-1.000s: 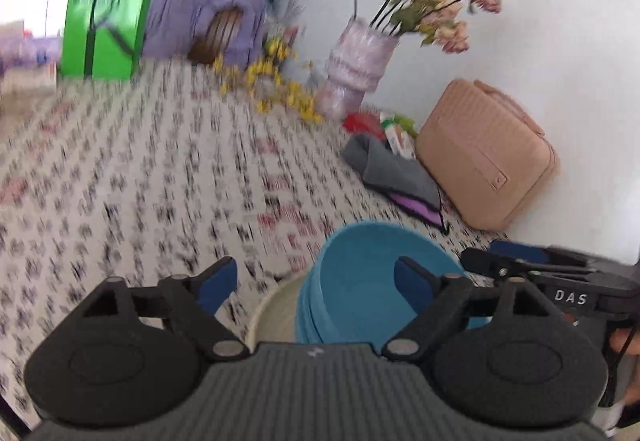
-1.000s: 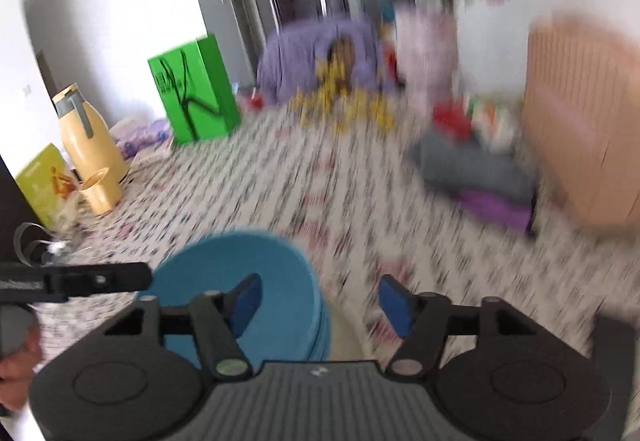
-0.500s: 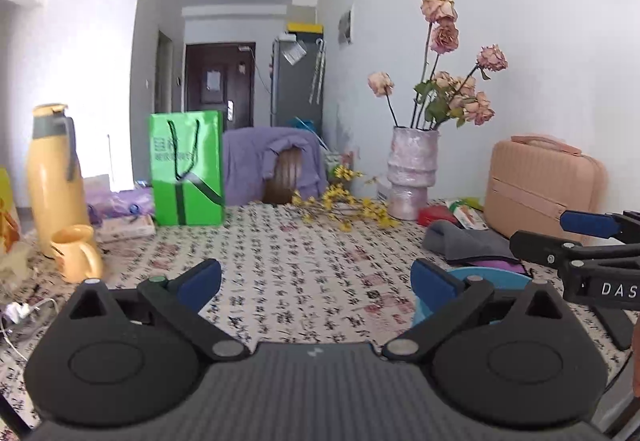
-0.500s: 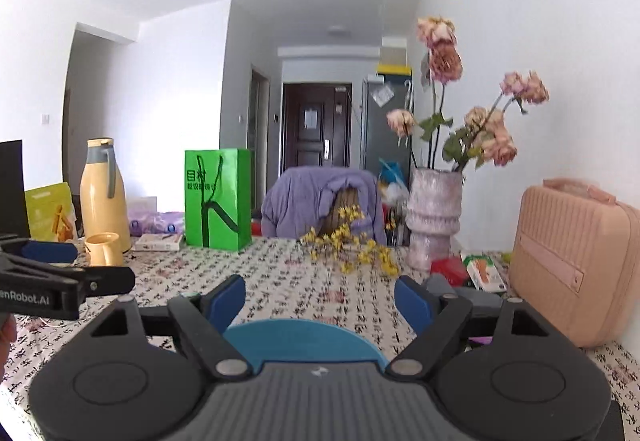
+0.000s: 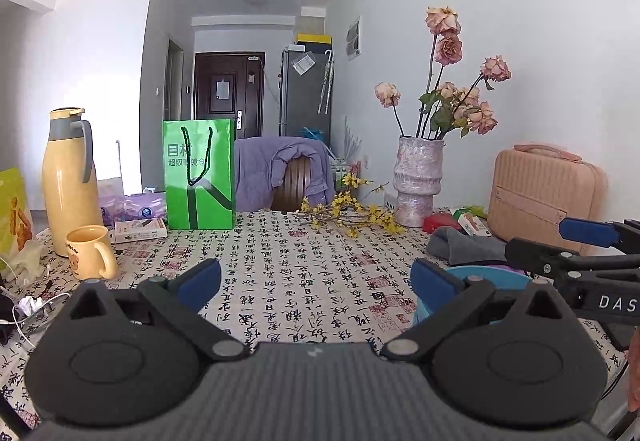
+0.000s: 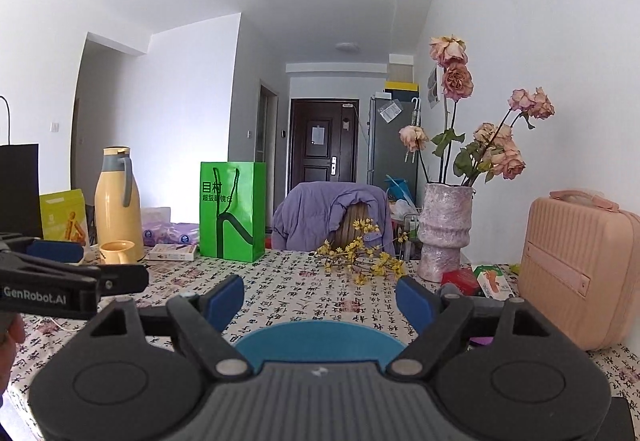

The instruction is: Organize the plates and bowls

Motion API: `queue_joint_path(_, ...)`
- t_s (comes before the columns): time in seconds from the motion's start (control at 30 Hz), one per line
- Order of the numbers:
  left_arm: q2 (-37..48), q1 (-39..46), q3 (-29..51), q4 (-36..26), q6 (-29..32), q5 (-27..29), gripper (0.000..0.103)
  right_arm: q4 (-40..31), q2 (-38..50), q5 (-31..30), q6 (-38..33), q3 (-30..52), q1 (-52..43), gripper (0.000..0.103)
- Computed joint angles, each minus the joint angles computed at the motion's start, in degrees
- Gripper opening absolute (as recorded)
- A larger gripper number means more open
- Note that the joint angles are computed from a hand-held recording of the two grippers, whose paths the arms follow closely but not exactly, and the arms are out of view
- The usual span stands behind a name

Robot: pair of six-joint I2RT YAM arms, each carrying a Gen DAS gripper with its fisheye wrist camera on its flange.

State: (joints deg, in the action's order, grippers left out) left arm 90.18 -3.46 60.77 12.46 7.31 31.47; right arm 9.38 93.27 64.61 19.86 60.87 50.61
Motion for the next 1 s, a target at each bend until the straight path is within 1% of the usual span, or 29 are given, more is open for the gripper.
queue_joint_path(0.17, -4.05, 1.33, -6.27, 3.47, -0.01, 0.85, 0.103, -1.22, -0.84, 2.54, 3.22, -1.72, 3.06, 0.084)
queue_joint_path(0.27, -7.03, 2.92, -10.48, 4.78, 0.08, 2.51, 0.103, -3.71, -0.96, 4.84, 6.67, -2.11, 5.54, 0.084)
queue_joint_path(0.37, -10.52, 4.52, -15.79, 7.11, 0.56, 4.10, 0.103, -4.95, -0.54, 8.23, 9.63, -2.84, 8.66, 0.086)
queue_joint_path(0.43, -13.11, 5.45, -19.54, 8.72, 1.24, 4.67, 0.103, -8.26, 0.43, 11.28, 13.36, -2.27, 10.76, 0.087)
queue_joint_path(0.53, -16.94, 7.69, -24.70, 9.80, 1.96, 7.02, 0.103, -17.84, 2.51, 14.20, 23.25, 0.08, 13.89, 0.087)
queue_joint_path(0.6, -18.93, 9.64, -27.17, 8.66, 2.76, 9.55, 0.103, -22.74, 3.79, 15.02, 28.47, 1.22, 16.00, 0.088)
queue_joint_path(0.63, -19.88, 10.63, -28.22, 7.58, 3.42, 10.60, 0.103, -26.54, 4.77, 15.59, 31.92, 2.33, 17.00, 0.088)
queue_joint_path(0.7, -21.57, 12.86, -30.71, 7.12, 4.54, 12.26, 0.103, -41.31, 8.41, 16.90, 45.04, 7.30, 19.19, 0.089)
queue_joint_path(0.73, -22.54, 13.92, -32.27, 7.74, 5.03, 12.60, 0.103, -47.61, 10.25, 16.97, 50.85, 9.54, 20.16, 0.090)
queue_joint_path(0.8, -24.15, 16.54, -35.49, 9.64, 5.55, 12.95, 0.103, -55.16, 12.98, 16.57, 57.80, 12.25, 21.79, 0.091)
queue_joint_path(0.83, -24.75, 18.01, -37.15, 10.71, 5.70, 12.99, 0.103, -61.09, 15.11, 16.29, 63.32, 14.56, 22.61, 0.091)
queue_joint_path(0.9, -24.33, 21.54, -39.63, 13.39, 6.65, 15.08, 0.103, -68.69, 18.60, 15.69, 71.36, 17.73, 24.10, 0.091)
queue_joint_path(0.93, -24.02, 23.18, -40.63, 14.58, 7.17, 16.02, 0.103, -73.65, 21.11, 15.42, 77.25, 19.95, 25.03, 0.091)
queue_joint_path(1.0, -23.34, 26.53, -42.36, 17.20, 6.10, 17.55, 0.103, -83.57, 26.40, 15.14, 89.81, 24.42, 26.74, 0.091)
